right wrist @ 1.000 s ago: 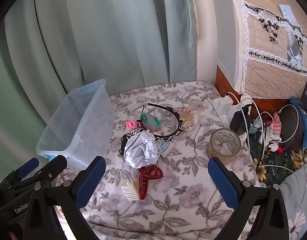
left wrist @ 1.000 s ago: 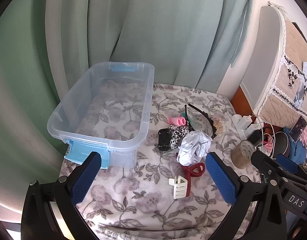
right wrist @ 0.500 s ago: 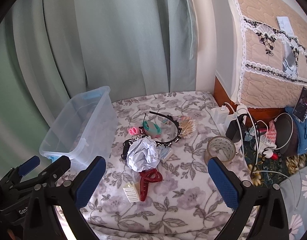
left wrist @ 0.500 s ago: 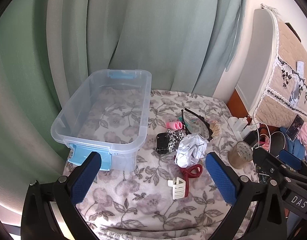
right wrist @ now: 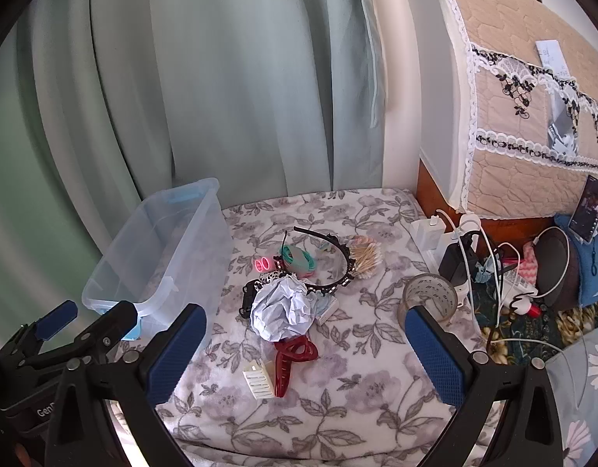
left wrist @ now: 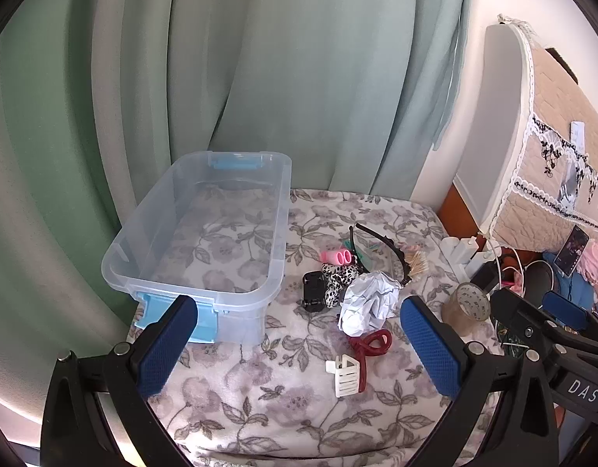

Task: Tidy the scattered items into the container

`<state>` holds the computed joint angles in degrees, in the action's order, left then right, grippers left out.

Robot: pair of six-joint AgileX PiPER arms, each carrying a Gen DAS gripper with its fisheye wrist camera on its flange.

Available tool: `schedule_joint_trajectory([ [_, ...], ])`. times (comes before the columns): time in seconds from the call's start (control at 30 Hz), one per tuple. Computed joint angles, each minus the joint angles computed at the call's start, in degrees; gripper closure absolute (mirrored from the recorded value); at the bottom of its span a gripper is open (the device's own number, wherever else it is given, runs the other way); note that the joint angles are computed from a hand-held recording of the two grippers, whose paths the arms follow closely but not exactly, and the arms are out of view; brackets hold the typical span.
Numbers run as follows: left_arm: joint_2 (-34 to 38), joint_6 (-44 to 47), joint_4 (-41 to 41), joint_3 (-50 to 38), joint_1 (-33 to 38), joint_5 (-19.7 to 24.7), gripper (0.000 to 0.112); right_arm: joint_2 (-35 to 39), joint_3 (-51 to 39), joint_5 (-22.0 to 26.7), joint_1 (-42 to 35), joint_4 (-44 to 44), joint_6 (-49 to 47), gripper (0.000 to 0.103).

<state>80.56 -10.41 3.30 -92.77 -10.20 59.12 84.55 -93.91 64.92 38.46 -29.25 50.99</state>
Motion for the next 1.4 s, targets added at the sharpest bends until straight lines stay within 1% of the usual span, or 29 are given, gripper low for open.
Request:
schedule_joint_trajectory([
  [0.13, 1.4, 0.1, -1.2, -0.2, 0.1, 0.8, 0.009, 0.0, 1.0, -0.7, -1.2, 1.4, -0.7, 0.000],
  [0.2, 1.4, 0.1, -2.1, 1.1, 0.1, -0.5, 0.009, -0.1, 1.8, -1.3, -1.9, 2.0, -0.9, 0.000],
  [0.23, 1.5, -0.3, -1.4, 1.8, -0.5, -1.1, 0.009, -0.2, 2.5, -1.8, -2.3, 2.1, -0.9, 0.000],
  [0.3, 1.8, -2.1, 2.6, 3.0, -2.9, -2.3, 0.009, 0.2, 3.2, -1.4, -2.4, 1.5, -1.1, 0.000],
  [0.33, 2.2, -2.1, 3.0, 3.3, -3.4, -2.4, 0.009, 0.3, 3.8, -1.3, -2.4, 1.0, -1.0, 0.000],
  [0.37, 2.7, -1.0, 1.0, 3.5, -2.9, -2.4, 0.009, 0.1, 4.7, -1.8, -2.8, 1.1, -1.2, 0.000],
  [0.47, 4.1, 2.4, -5.8, 4.9, -1.3, -2.7, 0.009, -1.9, 9.5, -6.6, -7.2, 6.5, -4.6, 0.000],
  [0.53, 5.5, 4.0, -7.5, 5.8, -2.0, -2.6, 0.009, -2.4, 11.7, -7.1, -9.7, 7.9, -4.2, 0.000],
  [0.63, 8.6, 3.7, -6.7, 6.6, -4.2, -1.6, 0.009, -3.2, 15.2, -9.1, -13.6, 10.5, -5.5, 0.000],
  [0.73, 11.8, 4.6, -8.7, 7.0, -4.5, 0.1, 0.009, -3.1, 17.8, -10.6, -16.6, 12.7, -6.9, 0.000],
  [0.8, 13.3, 4.4, -9.6, 7.4, -4.3, 0.1, 0.009, -2.7, 19.3, -11.7, -18.8, 15.0, -8.5, 0.000],
  [0.9, 15.4, 2.1, -8.0, 7.5, -4.4, 0.2, 0.009, -2.1, 21.5, -13.8, -21.8, 17.1, -9.9, 0.000],
  [1.03, 17.8, 1.8, -8.6, 7.3, -3.9, 0.7, 0.009, -1.6, 24.1, -17.1, -25.9, 19.8, -12.5, 0.000],
  [1.2, 19.9, 1.7, -9.7, 6.8, -3.0, 1.1, 0.010, 0.4, 25.3, -20.4, -29.7, 20.9, -14.8, 0.000],
  [1.4, 21.2, 2.2, -11.2, 6.9, -1.7, 0.9, 0.020, 4.4, 24.6, -23.6, -32.4, 20.9, -16.8, 0.000],
])
